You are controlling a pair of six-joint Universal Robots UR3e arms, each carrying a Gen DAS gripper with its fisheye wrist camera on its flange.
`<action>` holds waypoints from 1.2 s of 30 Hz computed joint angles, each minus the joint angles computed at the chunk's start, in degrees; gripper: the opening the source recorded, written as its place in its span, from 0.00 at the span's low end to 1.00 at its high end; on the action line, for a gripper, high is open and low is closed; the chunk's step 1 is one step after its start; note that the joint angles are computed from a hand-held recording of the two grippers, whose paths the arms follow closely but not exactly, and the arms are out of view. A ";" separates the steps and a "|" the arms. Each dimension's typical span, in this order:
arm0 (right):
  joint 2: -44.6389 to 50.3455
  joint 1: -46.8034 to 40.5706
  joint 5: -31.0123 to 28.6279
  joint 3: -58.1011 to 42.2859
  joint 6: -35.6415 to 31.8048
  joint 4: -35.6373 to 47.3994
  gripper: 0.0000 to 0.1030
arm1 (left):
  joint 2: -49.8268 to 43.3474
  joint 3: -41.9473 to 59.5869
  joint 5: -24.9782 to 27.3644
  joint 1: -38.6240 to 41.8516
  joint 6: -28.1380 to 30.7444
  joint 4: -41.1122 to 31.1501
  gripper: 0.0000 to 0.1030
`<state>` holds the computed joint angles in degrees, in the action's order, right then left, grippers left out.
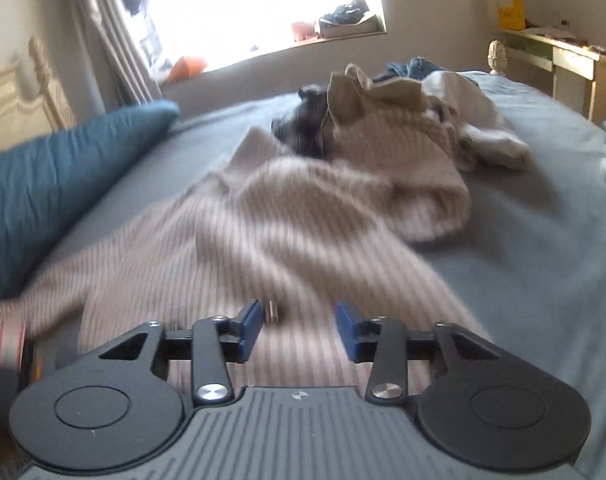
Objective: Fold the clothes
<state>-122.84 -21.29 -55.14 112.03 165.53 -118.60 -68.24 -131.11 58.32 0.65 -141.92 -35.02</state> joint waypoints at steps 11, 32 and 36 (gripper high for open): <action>48.04 2.70 1.12 -33.54 34.64 -7.22 0.59 | 1.82 -4.21 -5.72 4.75 -1.81 0.96 0.36; 63.74 5.07 2.26 -33.69 53.34 -45.44 0.09 | 1.62 -7.96 -10.07 6.82 -1.30 6.02 0.39; 64.32 2.90 -2.81 -31.01 63.46 -64.87 0.00 | 1.76 -8.20 -10.21 7.05 -0.91 5.85 0.39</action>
